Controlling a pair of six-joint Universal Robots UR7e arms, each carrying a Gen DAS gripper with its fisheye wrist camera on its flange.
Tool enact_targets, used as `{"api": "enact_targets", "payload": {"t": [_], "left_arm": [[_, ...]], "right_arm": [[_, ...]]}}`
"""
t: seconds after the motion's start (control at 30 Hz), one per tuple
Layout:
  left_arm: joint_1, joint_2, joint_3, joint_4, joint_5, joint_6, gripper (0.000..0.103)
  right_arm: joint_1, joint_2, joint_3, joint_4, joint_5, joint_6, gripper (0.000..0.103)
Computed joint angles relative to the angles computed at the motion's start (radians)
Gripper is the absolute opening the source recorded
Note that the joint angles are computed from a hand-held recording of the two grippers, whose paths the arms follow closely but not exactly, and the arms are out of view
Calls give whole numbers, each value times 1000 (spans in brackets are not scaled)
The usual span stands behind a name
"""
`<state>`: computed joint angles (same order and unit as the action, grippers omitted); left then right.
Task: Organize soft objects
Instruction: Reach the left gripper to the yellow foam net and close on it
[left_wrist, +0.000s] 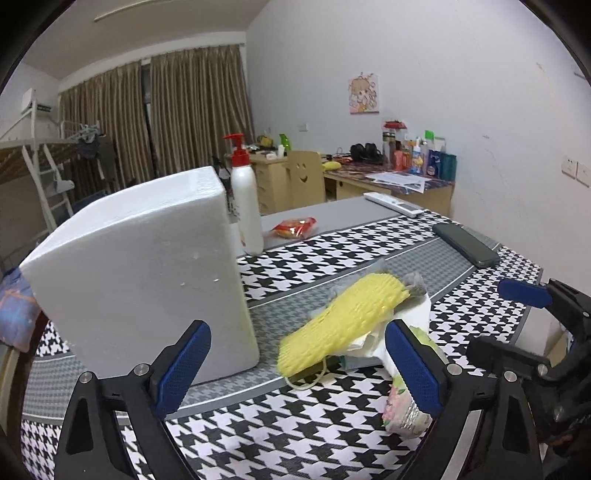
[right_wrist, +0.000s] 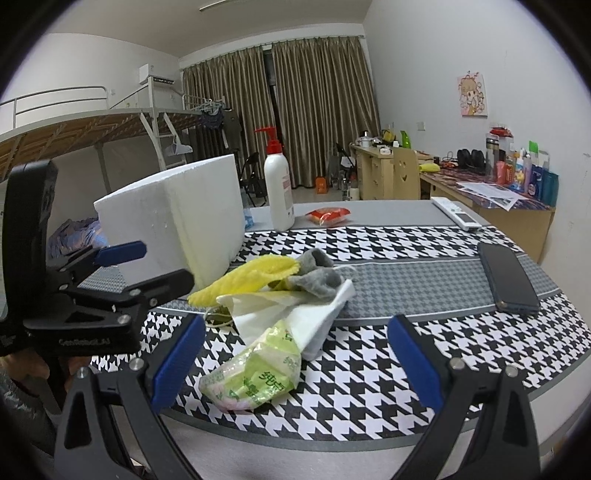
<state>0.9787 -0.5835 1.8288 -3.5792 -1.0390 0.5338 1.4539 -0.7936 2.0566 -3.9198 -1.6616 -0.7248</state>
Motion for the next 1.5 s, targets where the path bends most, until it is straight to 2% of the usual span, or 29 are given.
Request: {"api": "enact_targets", "payload": {"t": [0.23, 0.47, 0.73, 0.8, 0.93, 1.0, 1.1, 1.2, 1.5], "left_arm": [[0, 20, -44, 85, -30, 17, 89], [8, 52, -103, 179, -43, 26, 74], [18, 73, -145, 235, -41, 12, 63], [22, 70, -147, 246, -43, 6, 52], [32, 65, -157, 292, -62, -20, 39], [37, 61, -164, 319, -74, -30, 28], [40, 62, -169, 324, -80, -35, 20], [42, 64, -173, 332, -85, -36, 16], [48, 61, -170, 318, -102, -43, 13]], "right_arm": [[-16, -3, -3, 20, 0, 2, 100], [-29, -5, -13, 52, 0, 14, 100], [-35, -8, -18, 91, 9, 16, 100], [-37, -7, -19, 101, 14, 17, 100], [-39, -12, -24, 148, 18, 32, 100], [-38, -11, -27, 167, 21, 33, 100], [-35, -7, -32, 189, 21, 33, 100], [-32, -4, -39, 219, 19, 33, 100], [-42, -26, -41, 353, 41, 51, 63]]}}
